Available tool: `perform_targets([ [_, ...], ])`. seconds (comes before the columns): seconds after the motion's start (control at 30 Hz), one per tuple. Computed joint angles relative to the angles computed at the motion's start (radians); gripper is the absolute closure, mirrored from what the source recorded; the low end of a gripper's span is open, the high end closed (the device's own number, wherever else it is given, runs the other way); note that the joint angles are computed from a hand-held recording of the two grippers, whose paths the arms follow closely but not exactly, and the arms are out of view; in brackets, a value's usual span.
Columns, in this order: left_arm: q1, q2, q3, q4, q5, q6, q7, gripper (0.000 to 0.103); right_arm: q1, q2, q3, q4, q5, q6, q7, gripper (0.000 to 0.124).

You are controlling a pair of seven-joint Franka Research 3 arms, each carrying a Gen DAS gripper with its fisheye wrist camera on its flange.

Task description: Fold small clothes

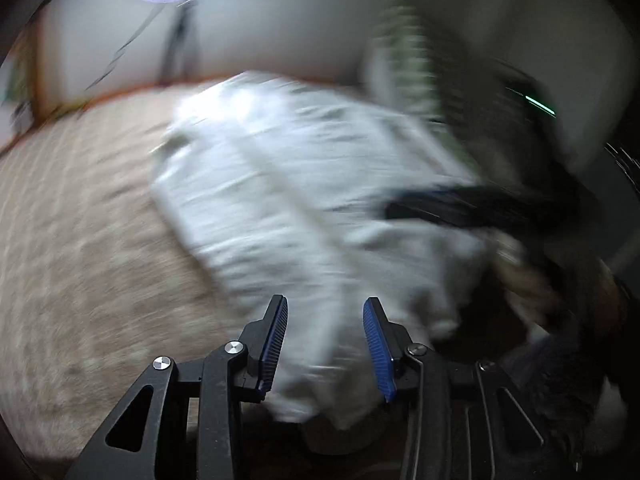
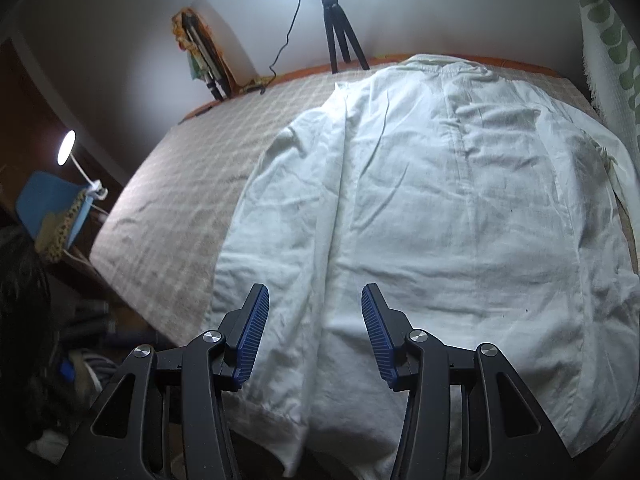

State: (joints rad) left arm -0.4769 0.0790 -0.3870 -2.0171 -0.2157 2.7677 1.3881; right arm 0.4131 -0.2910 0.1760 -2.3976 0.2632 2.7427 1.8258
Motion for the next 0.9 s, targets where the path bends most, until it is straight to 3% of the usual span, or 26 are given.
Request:
perform_targets([
  [0.13, 0.015, 0.037, 0.042, 0.024, 0.106, -0.055, -0.177, 0.069, 0.023, 0.016, -0.028, -0.011, 0.064, -0.042, -0.041, 0.077],
  [0.17, 0.019, 0.034, 0.045, 0.018, 0.122, -0.052, -0.203, 0.069, 0.029, 0.022, -0.035, -0.013, 0.085, -0.047, -0.056, 0.083],
  [0.27, 0.038, 0.023, 0.026, -0.003, 0.07, -0.039, -0.184, 0.066, 0.024, 0.028, -0.032, -0.007, 0.094, -0.049, -0.075, 0.088],
  [0.43, 0.021, -0.026, 0.014, -0.088, 0.068, 0.033, -0.213, 0.066, 0.019, 0.026, -0.027, 0.033, 0.085, 0.031, -0.119, 0.088],
  [0.6, -0.02, -0.084, 0.013, -0.194, 0.169, 0.136, -0.387, 0.061, 0.038, 0.099, -0.053, 0.152, 0.128, 0.051, -0.239, 0.078],
  [0.67, -0.028, -0.093, 0.013, -0.218, 0.242, 0.149, -0.484, 0.059, 0.045, 0.157, -0.062, 0.229, 0.166, 0.027, -0.299, 0.067],
  [0.73, -0.03, -0.104, 0.014, -0.239, 0.317, 0.151, -0.578, 0.053, 0.041, 0.223, -0.061, 0.315, 0.193, -0.024, -0.341, 0.067],
  [0.9, -0.055, -0.086, 0.025, -0.261, 0.129, 0.19, -0.468, 0.054, 0.026, 0.425, -0.047, 0.569, 0.065, -0.175, -0.265, 0.067],
])
